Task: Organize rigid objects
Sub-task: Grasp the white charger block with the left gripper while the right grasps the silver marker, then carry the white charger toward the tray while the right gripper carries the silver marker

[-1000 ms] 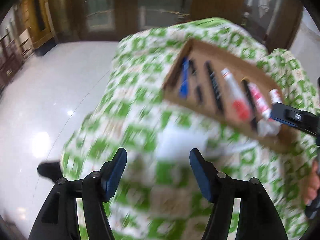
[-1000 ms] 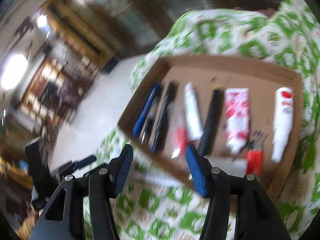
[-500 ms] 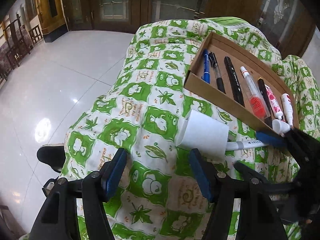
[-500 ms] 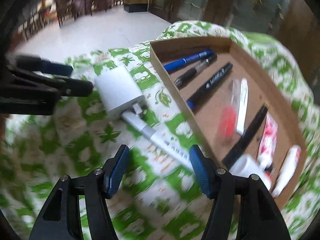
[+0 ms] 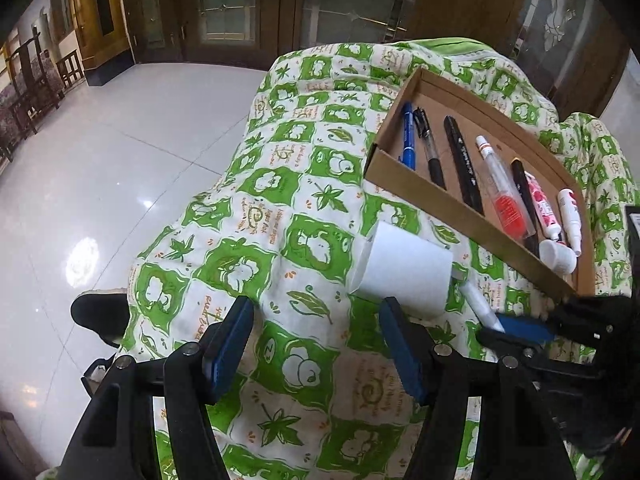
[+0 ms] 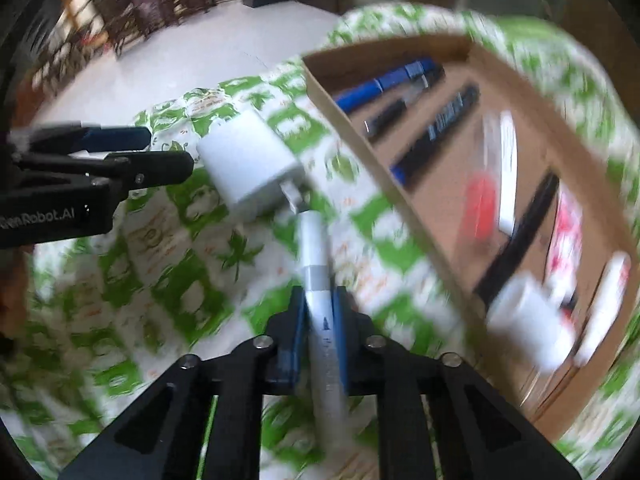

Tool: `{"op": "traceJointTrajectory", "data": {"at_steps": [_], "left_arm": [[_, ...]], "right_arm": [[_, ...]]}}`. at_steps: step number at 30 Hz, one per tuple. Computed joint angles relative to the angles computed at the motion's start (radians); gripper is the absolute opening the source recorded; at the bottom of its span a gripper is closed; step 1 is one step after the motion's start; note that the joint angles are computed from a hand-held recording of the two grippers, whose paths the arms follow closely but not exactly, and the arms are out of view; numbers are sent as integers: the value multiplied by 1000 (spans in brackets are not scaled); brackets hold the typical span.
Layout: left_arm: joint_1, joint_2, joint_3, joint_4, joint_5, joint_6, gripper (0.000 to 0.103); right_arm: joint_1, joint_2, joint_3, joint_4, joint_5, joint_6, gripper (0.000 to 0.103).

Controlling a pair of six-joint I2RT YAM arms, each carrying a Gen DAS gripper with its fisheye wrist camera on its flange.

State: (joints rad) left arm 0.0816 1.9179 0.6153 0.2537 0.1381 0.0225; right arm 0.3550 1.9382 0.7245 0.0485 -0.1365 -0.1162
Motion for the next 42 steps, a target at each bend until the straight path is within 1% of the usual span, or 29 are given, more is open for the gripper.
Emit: {"op": "traceJointTrajectory", "data": {"at_steps": [4,5,6,7,9,10,14,17,19,21,22,23,26,29,32,34,36,38,40,42], "left_arm": [[-17,-12,-15,14,-8,21,69],[-25,-17,-21,20,-5,28,69],[-36,-23,-26,26,-2,37,69],[-47,-24,-29,29,-4,44,69],[-76,-20,-29,36,-16,58,73],[-89,-15,-28,40,-22,67,75],[-153,29,-6,67,-82,104,78],[-188,92,44,71,-131,118,78],[-193,130,75,72,-143,118,78],[-183,150,92,73,-126,112,76],[-172,150,93,73,-96,111,66],[-171,149,93,72,-87,110,60],[-165,141,90,67,-72,106,59],[-150,124,88,37,-41,87,59],[-140,81,57,19,-28,75,59],[-127,36,26,-11,-2,61,59],[-121,-9,-16,-15,7,54,58],[-123,-47,-46,-26,15,46,58],[-129,-69,-64,-30,20,40,58],[-148,-53,-57,-33,6,37,58]], "right_arm": [[-166,3,9,-133,-273,102,12],[-201,11,6,-157,-319,115,12],[-239,28,-1,-176,-358,124,12],[-260,39,-7,-181,-373,127,12],[-288,51,-14,-182,-401,125,12],[-289,55,-7,-185,-400,125,12],[-261,83,28,-174,-354,122,12],[-244,85,34,-166,-340,129,12],[-230,78,32,-161,-336,144,12],[-212,74,26,-145,-324,154,12],[-202,74,27,-139,-315,158,12],[-189,80,29,-127,-306,164,12],[-163,69,8,-100,-285,173,12],[-130,62,0,-75,-263,196,12],[-98,25,-33,-25,-248,245,12],[-105,-13,-61,6,-280,259,12],[-115,-54,-87,21,-304,268,12],[-109,-67,-93,17,-287,278,12],[-96,-40,-77,-8,-265,292,12],[-82,9,-48,-33,-239,299,12]]}}
